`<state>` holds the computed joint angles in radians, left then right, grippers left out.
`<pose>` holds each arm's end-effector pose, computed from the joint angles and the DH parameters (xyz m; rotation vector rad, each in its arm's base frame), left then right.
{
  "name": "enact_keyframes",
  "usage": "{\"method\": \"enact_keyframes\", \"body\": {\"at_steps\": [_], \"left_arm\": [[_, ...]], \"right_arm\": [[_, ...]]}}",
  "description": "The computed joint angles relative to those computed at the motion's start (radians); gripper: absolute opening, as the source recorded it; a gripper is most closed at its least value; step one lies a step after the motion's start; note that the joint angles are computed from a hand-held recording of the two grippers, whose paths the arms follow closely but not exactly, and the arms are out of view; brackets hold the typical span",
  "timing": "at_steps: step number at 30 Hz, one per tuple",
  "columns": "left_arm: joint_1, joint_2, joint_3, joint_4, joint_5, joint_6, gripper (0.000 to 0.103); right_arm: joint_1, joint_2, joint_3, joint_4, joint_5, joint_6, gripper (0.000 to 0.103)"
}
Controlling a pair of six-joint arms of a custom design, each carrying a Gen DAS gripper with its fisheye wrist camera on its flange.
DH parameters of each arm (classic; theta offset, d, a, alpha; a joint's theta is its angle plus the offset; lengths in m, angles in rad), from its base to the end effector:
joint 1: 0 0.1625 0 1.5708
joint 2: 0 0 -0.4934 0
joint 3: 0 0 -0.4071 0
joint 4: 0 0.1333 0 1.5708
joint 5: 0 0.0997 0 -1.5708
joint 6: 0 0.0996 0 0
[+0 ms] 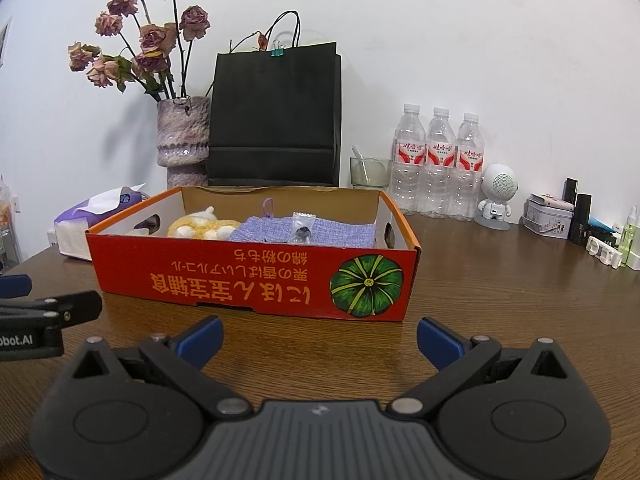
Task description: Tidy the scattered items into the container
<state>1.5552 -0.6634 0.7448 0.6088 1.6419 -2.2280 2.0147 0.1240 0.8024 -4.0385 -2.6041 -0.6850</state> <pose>0.1136 -0.8095 0.2931 1.1987 2.2949 -1.1388 0.3816 -0.6912 -0.1258 0.1075 -1.7786 1.3973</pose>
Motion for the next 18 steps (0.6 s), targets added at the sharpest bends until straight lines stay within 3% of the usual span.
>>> {"method": "enact_keyframes", "body": {"at_steps": [18], "left_arm": [[0.000, -0.014, 0.028, -0.030, -0.001, -0.001, 0.103]], "right_arm": [[0.001, 0.002, -0.005, -0.001, -0.001, -0.005, 0.103]]}}
